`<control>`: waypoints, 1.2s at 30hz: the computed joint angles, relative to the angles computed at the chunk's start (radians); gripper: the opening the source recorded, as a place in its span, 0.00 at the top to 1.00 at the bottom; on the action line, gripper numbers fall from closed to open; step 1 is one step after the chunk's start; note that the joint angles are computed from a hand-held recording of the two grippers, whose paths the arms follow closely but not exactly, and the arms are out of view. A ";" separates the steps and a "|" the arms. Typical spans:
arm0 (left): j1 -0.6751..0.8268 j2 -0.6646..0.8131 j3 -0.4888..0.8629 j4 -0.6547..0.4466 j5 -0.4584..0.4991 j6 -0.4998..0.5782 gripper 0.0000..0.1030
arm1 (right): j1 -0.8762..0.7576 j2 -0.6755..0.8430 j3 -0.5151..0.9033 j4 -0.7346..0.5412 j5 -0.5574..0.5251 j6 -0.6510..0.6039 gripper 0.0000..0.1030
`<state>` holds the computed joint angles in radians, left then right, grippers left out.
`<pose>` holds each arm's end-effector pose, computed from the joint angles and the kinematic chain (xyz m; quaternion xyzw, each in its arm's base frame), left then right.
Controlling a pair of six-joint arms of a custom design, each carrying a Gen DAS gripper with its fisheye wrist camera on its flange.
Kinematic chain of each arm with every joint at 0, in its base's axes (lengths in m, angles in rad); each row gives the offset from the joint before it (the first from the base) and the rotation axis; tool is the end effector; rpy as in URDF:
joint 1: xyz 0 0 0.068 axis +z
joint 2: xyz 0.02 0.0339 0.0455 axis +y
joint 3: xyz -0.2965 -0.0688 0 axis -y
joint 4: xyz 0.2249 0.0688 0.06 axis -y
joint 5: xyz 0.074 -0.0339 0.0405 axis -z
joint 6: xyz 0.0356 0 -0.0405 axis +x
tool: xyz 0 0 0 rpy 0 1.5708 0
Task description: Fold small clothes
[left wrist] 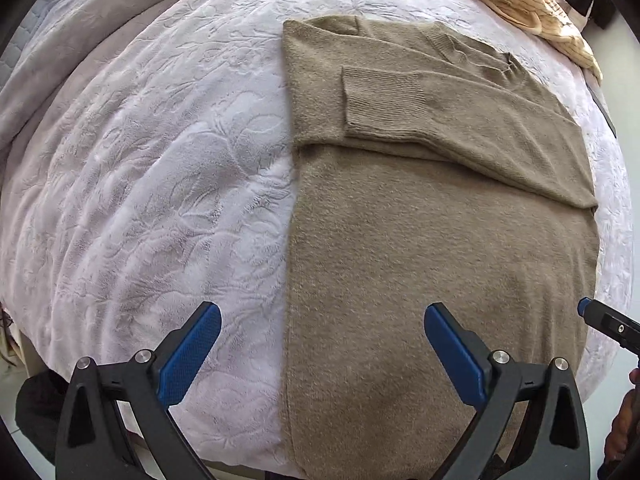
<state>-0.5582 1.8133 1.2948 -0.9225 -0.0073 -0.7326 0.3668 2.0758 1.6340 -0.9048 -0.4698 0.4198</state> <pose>0.2804 -0.1748 0.2333 -0.0871 0.9941 -0.0361 0.0540 0.3825 0.1642 0.2280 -0.0004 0.9668 0.2553 0.0118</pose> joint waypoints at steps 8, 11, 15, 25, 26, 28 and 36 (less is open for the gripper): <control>-0.070 0.017 0.127 -0.131 -0.031 -0.075 0.01 | -0.117 -0.134 -0.207 0.028 0.002 -0.073 0.40; -0.109 -0.001 0.111 -0.128 -0.038 -0.154 0.01 | -0.169 -0.158 -0.245 -0.007 -0.012 -0.138 0.40; -0.195 -0.049 0.053 -0.136 -0.052 -0.319 0.01 | -0.232 -0.157 -0.269 -0.061 -0.040 -0.272 0.39; -0.356 -0.189 -0.197 -0.059 0.042 -0.554 0.01 | -0.335 -0.194 -0.424 -0.102 -0.060 -0.441 0.39; -0.368 -0.199 -0.224 -0.038 0.050 -0.549 0.01 | -0.343 -0.213 -0.460 -0.095 -0.067 -0.449 0.39; -0.394 -0.213 -0.290 0.013 0.074 -0.528 0.01 | -0.355 -0.252 -0.536 -0.071 -0.084 -0.457 0.39; -0.500 -0.243 -0.574 0.373 0.194 -0.546 0.01 | -0.381 -0.435 -0.915 0.079 -0.103 -0.407 0.39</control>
<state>-1.0583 1.5700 0.7207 -0.5497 0.1872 -1.2785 -0.0138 1.6412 0.7194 -0.8253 -0.5724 0.0132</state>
